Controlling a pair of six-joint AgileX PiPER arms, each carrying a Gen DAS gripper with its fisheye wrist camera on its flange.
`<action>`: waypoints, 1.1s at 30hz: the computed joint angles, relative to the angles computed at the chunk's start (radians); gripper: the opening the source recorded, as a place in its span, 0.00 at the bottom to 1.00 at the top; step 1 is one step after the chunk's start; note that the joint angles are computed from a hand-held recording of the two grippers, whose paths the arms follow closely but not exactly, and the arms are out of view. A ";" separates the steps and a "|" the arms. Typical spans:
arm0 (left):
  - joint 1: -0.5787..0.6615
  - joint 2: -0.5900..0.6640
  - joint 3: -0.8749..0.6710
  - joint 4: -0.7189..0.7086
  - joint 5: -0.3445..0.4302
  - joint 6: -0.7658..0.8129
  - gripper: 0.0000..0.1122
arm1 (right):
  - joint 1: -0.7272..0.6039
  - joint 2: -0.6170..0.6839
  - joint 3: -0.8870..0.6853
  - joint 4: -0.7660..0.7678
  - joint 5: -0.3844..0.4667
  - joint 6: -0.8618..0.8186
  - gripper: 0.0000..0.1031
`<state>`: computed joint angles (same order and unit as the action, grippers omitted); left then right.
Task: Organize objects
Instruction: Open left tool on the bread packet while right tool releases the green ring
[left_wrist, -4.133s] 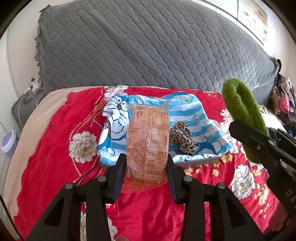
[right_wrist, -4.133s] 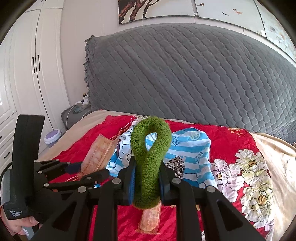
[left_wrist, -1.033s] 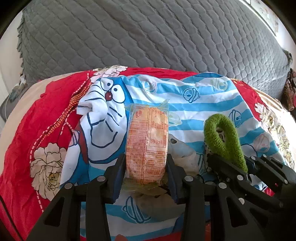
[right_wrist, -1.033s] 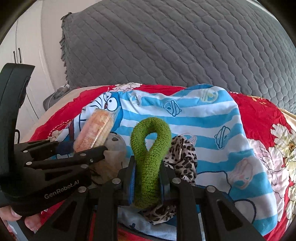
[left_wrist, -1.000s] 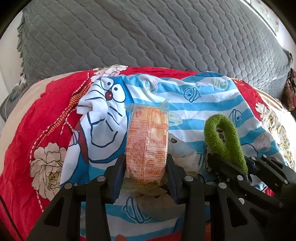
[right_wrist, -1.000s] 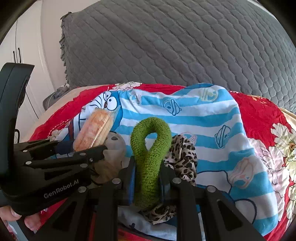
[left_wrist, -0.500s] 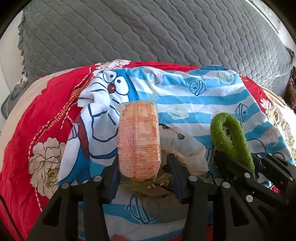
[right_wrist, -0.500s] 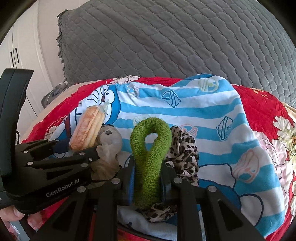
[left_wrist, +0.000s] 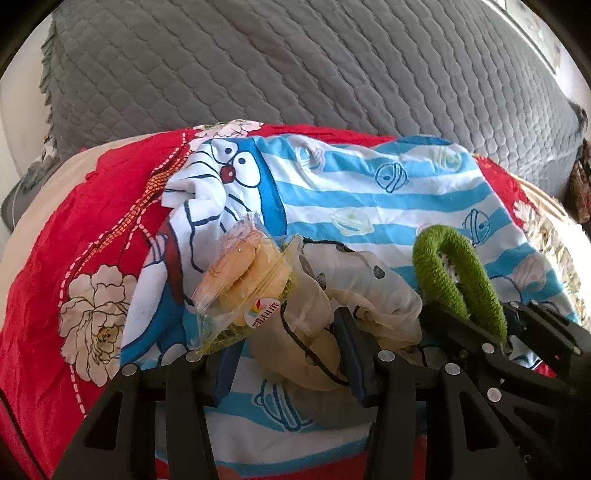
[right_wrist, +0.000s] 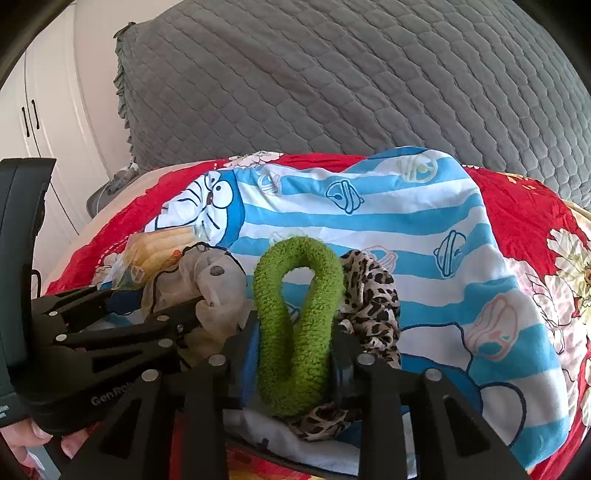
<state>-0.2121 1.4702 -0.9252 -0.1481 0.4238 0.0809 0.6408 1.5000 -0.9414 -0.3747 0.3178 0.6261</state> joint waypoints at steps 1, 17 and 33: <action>0.001 -0.006 0.003 -0.001 0.001 0.001 0.45 | 0.002 -0.003 0.001 -0.004 0.001 0.004 0.32; 0.045 -0.065 0.022 -0.071 0.050 0.090 0.51 | 0.018 -0.037 0.009 -0.022 0.009 0.015 0.41; 0.085 -0.091 0.024 -0.141 0.074 0.158 0.52 | 0.020 -0.072 0.022 -0.061 -0.002 0.059 0.51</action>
